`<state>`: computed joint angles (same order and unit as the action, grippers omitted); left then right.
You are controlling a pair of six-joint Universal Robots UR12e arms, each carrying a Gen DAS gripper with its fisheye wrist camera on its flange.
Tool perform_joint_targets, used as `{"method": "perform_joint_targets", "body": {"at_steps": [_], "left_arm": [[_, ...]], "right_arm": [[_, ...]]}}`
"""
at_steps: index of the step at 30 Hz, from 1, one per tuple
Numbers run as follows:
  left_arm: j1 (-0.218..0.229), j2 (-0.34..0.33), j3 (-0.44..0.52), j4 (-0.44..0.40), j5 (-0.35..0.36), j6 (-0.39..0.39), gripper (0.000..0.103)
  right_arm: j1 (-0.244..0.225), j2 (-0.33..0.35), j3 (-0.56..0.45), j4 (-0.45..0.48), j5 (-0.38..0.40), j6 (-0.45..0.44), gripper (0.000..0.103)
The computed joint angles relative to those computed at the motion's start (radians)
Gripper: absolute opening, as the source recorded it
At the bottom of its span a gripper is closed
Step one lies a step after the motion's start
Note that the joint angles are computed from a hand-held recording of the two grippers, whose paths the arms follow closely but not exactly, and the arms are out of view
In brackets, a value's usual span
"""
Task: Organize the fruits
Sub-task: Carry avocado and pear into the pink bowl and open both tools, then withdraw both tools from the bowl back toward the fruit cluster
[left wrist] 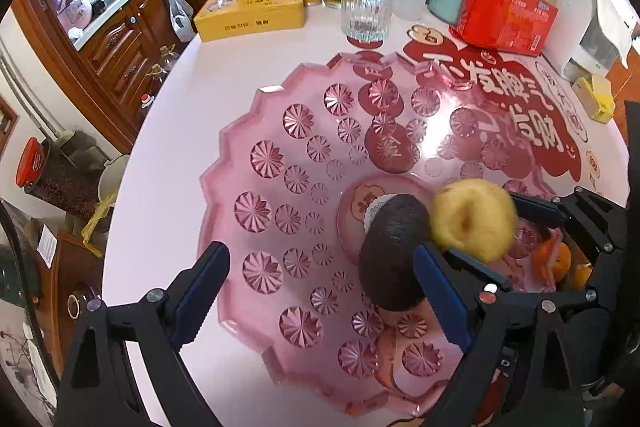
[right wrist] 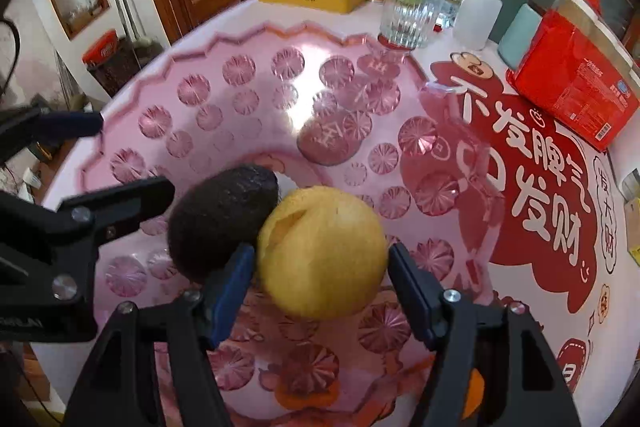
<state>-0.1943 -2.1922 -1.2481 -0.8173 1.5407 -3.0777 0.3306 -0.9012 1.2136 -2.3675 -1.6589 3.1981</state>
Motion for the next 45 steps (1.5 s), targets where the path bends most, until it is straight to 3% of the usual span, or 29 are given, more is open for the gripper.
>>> {"method": "perform_joint_targets", "body": {"at_steps": [17, 23, 36, 45], "left_arm": [[0.025, 0.15, -0.179, 0.13, -0.11, -0.108, 0.093], [0.031, 0.203, -0.237, 0.178, -0.111, -0.138, 0.093], [0.008, 0.32, -0.324, 0.192, -0.099, -0.04, 0.093], [-0.03, 0.343, -0.34, 0.204, -0.113, 0.025, 0.093]], "right_arm": [[0.017, -0.121, 0.117, -0.109, 0.0, 0.107, 0.073], [0.03, -0.173, 0.171, -0.158, -0.031, 0.146, 0.073], [0.061, -0.285, 0.292, -0.283, -0.099, 0.247, 0.073], [0.074, -0.367, 0.395, -0.365, -0.187, 0.316, 0.073]]}}
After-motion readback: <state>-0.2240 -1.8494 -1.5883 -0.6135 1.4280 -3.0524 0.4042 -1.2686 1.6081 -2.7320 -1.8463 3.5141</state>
